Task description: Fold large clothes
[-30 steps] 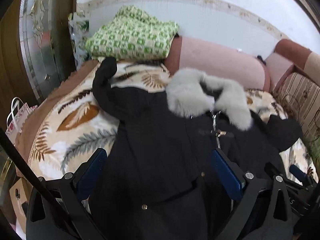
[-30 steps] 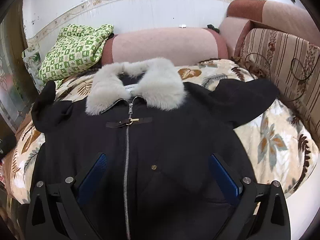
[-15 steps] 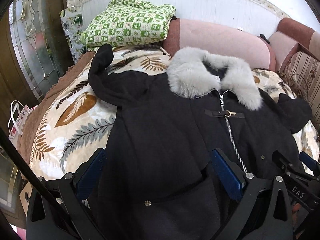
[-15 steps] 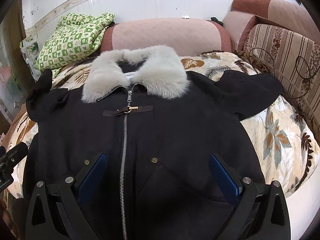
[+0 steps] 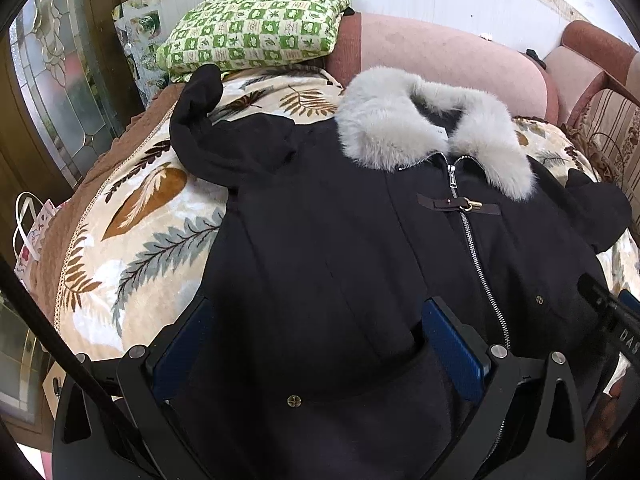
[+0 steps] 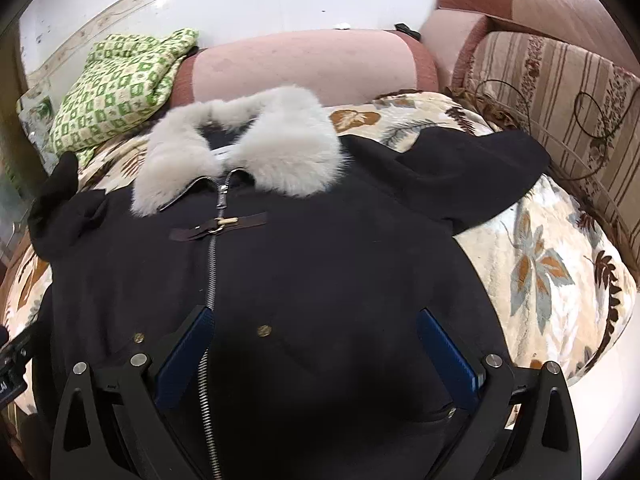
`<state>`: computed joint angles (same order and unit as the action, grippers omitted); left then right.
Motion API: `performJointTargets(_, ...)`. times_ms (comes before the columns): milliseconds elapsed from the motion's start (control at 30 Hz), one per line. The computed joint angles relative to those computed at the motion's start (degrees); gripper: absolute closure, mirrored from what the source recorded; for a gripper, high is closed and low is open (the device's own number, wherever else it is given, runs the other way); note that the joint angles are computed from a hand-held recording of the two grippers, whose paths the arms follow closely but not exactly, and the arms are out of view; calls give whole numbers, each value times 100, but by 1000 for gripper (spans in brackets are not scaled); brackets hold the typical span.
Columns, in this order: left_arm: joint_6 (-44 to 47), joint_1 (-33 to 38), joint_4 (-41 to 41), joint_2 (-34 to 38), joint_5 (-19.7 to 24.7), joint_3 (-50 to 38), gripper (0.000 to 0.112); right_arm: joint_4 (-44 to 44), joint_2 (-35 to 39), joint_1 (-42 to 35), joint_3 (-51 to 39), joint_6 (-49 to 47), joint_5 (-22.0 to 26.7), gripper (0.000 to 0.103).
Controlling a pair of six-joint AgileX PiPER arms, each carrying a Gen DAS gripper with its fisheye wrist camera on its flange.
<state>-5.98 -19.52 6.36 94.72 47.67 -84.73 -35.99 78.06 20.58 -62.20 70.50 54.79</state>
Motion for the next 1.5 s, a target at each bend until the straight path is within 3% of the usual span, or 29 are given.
performJointTargets(500,-158,-156,128,305,249,-245,9,124,-361,-1644,586,-438,-458,1)
performJointTargets(600,-172,-187,122,327,248,-265,9,273,-405,-2356,767,-714,-848,1)
performJointTargets(700,-165,-239,111,358,225,-254,9,351,-347,-3268,1028,-787,-1536,1)
performJointTargets(767,-178,-293,153,378,209,-227,9,758,-137,-3939,1042,-1210,-1923,1)
performJointTargets(833,-186,-337,194,399,214,-206,9,1758,131,-4742,1004,-2171,-2464,2)
performJointTargets(1000,-216,-393,240,450,208,-138,9,3632,979,-5990,430,-4034,-2878,2)
performJointTargets(1133,-374,-440,395,536,192,-149,9,4838,1872,-6691,-387,-5298,-2816,3)
performJointTargets(1300,-577,-474,579,755,318,-368,9,5627,2707,-7108,-1474,-6008,-2521,2)
performJointTargets(1500,-727,-539,785,959,477,-552,9,5069,3657,-7197,-2863,-5327,-2030,3)
